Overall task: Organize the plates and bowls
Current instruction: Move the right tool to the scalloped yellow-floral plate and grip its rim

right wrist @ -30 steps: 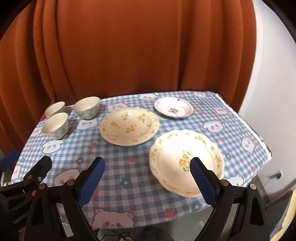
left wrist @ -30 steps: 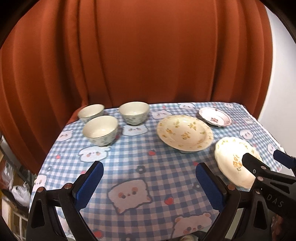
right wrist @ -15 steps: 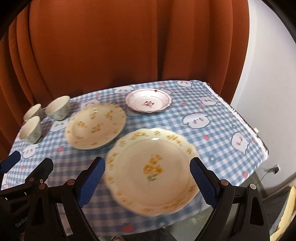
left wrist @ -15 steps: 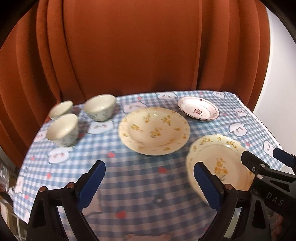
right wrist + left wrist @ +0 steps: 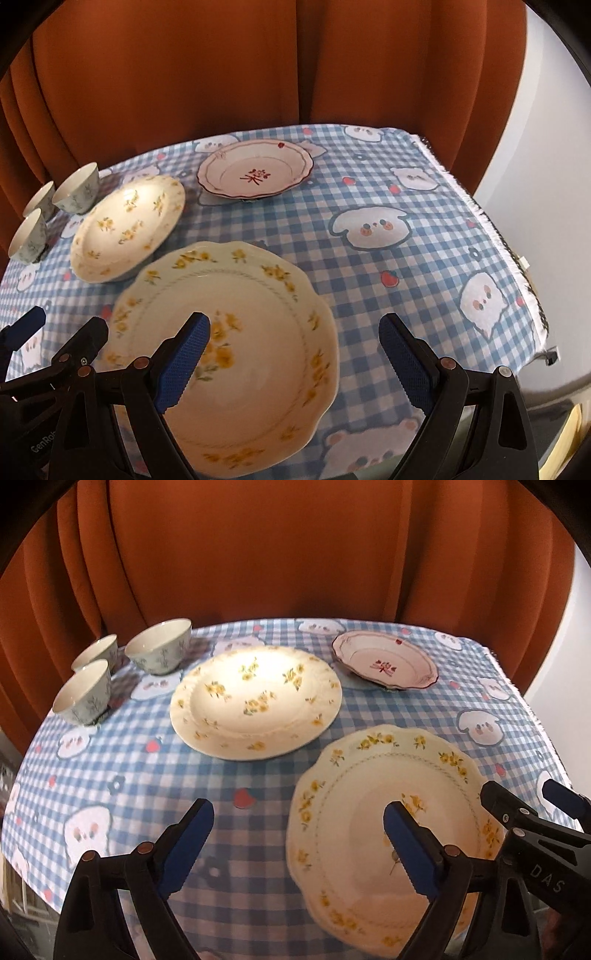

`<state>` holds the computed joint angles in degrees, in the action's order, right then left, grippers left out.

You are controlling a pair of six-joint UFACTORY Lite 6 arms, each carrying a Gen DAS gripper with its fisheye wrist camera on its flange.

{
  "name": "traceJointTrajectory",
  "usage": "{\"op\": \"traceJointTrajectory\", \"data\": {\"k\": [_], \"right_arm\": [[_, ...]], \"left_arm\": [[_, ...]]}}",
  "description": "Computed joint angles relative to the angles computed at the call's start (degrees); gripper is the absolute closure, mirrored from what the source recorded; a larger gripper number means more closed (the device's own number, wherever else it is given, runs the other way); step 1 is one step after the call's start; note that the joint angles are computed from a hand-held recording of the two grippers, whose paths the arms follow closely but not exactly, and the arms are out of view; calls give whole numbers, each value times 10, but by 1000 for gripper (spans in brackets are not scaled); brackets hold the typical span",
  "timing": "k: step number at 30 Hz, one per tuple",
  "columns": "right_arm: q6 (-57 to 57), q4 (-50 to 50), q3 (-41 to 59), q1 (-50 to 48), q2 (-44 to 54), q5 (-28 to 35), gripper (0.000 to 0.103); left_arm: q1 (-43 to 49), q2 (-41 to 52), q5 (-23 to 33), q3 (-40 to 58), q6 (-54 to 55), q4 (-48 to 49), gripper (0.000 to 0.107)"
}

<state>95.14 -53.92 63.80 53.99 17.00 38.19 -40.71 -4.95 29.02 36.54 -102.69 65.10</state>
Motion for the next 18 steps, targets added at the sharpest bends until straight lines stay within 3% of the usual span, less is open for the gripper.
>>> {"op": "traceJointTrajectory", "data": {"k": [12, 18], "right_arm": [[-105, 15, -15, -97, 57, -155, 15], [-272, 151, 10, -136, 102, -230, 26]], "left_arm": [[2, 160, -32, 78, -58, -22, 29], [12, 195, -45, 103, -15, -62, 37]]}}
